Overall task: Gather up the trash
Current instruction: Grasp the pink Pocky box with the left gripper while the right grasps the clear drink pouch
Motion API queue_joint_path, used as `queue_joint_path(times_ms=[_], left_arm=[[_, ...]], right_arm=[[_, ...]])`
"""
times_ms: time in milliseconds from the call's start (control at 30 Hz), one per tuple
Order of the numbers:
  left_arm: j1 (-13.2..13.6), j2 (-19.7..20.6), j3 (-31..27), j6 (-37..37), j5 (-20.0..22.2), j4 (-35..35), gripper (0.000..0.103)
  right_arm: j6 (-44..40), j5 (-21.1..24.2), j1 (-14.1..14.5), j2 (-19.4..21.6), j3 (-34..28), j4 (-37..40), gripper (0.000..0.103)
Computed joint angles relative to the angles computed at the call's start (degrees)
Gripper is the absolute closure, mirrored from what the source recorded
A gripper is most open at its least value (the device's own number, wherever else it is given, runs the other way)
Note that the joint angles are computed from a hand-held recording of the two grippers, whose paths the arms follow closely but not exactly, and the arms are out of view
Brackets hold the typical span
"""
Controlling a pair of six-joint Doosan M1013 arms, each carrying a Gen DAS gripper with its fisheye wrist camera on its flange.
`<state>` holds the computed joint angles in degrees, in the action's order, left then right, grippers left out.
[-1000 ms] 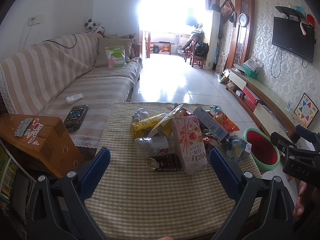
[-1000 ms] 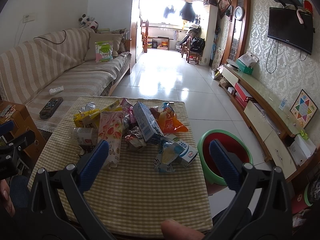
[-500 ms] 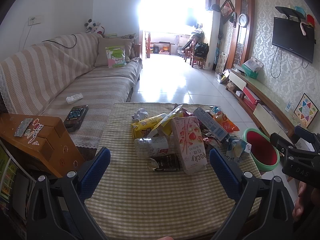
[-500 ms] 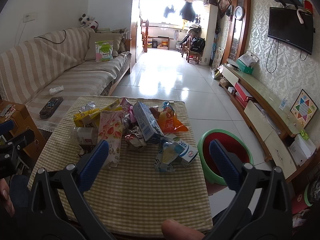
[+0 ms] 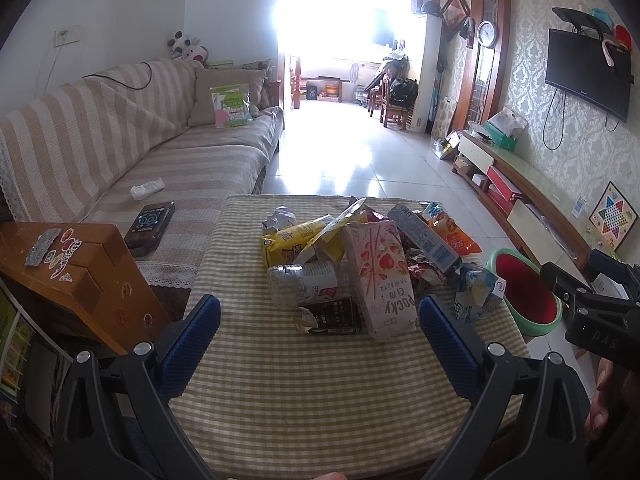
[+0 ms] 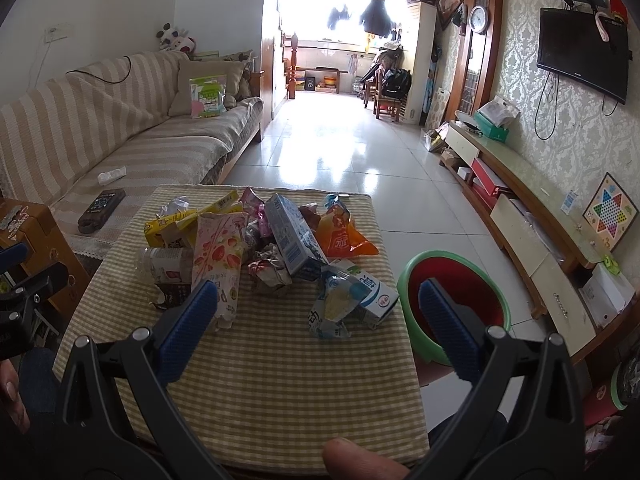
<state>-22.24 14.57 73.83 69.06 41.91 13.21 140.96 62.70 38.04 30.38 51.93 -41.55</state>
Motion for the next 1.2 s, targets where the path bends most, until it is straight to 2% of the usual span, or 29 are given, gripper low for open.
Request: queue_joint_path(times_ms=[100, 200, 333, 467, 567, 600, 667, 767, 833, 900, 1100, 1133, 1200], left_arm=[[0.40, 0.69, -0.35, 1.77, 0.72, -2.44, 0.008], [1.40, 1.43, -0.80, 4.71, 0.50, -8.18, 0.008], [1.96, 3.63, -3.02, 6.70, 3.30, -11.48, 0.008], [2.21, 6.10, -5.56, 9.02, 6.17, -15.25, 0.008], [1.51, 7.76, -7.15, 8.39, 6.70, -13.96, 0.008], [1.18, 8.37, -7.79, 7.16, 6.84, -12.73, 0.008], [1.30, 9.56, -8.75, 6.24, 6.17, -14.61, 0.008], [1.96, 12.81, -12.77, 6.21, 10.34, -19.81, 0.008], [1.94, 14.47, -14.77, 7.49, 11.30, -21.14, 0.008], [1.84, 16.65, -17.61, 8.79, 14.09, -22.51, 0.008], [0.55, 21.99, -25.11, 8.31, 21.26, -20.07, 0.009], [0.45, 22.83, -26.30, 8.19, 22.65, -20.00, 0.010], [0.47, 24.24, -28.30, 8.56, 25.04, -21.16, 0.019]], right_arm=[[-0.13, -1.28, -0.94, -0.21, 0.82, 2.85, 0.003], [-0.76, -3.35, -2.31, -0.48, 1.49, 7.40, 0.003], [-3.17, -7.54, -3.87, -0.71, 2.65, 12.39, 0.003], [-4.71, -7.17, -5.41, 0.31, 2.22, 16.54, 0.003], [-5.68, -4.26, -5.80, 1.60, 1.14, 15.29, 0.003], [-6.39, -4.07, -5.95, 1.88, 1.06, 14.91, 0.003], [-7.56, -5.01, -6.52, 2.11, 1.22, 15.12, 0.004], [-7.73, -7.51, -7.30, 2.22, 1.82, 14.07, 0.004], [-10.06, -7.44, -8.09, 2.74, 0.98, 16.42, 0.004], [-11.31, -6.60, -8.70, 3.18, 0.12, 17.61, 0.004], [-13.57, -4.20, -10.45, 4.11, -0.59, 24.22, 0.003], [-14.55, -3.85, -10.65, 4.31, -0.64, 25.30, 0.003], [-16.04, -3.54, -10.65, 4.73, -0.74, 25.91, 0.003]])
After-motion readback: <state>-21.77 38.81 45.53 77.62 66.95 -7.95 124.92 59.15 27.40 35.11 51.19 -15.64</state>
